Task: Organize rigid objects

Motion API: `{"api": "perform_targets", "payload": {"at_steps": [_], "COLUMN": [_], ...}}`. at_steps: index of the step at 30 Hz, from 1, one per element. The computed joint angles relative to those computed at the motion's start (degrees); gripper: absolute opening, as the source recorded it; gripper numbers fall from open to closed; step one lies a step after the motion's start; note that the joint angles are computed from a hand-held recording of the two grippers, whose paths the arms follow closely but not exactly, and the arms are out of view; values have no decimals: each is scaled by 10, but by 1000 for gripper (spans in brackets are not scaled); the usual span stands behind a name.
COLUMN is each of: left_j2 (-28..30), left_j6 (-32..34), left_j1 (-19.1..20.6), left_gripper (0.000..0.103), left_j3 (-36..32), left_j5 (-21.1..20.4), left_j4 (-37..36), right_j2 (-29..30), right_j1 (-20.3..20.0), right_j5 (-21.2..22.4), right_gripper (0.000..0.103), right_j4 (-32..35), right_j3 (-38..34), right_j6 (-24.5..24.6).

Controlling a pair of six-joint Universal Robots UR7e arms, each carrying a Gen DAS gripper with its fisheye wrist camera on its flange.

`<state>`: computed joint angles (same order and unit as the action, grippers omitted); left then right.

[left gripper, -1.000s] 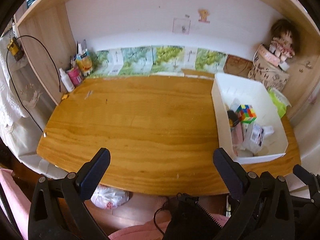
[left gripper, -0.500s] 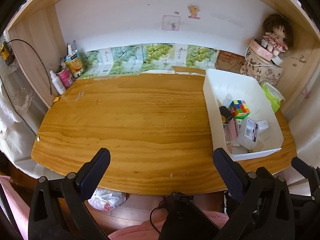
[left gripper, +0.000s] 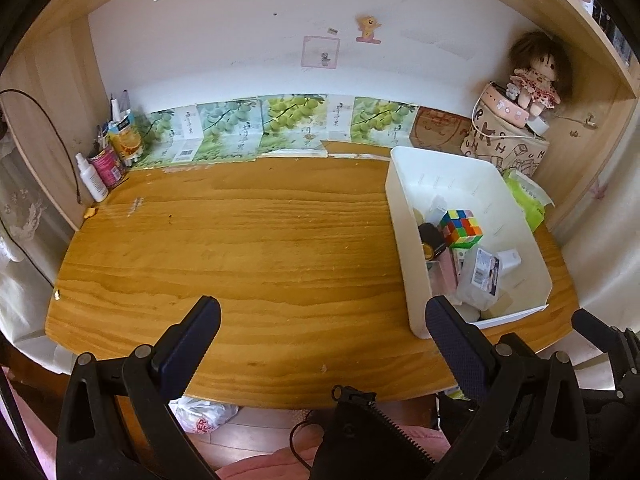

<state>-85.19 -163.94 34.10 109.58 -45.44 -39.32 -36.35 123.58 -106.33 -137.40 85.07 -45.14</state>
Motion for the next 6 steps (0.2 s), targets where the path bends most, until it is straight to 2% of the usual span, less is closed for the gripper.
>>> {"api": "perform_targets", "payload": {"at_steps": [6], "left_j2": [-2], "left_j6": [1], "left_j1": [17], "left_gripper": [102], "left_j3": [-10], "left_j5": [21], "left_j4": [10], "right_j2": [18], "right_j1": [0], "right_j5": [-5], "right_gripper": [103], "right_j4": [2], "right_j3": [-25], "right_j6": [-3]}}
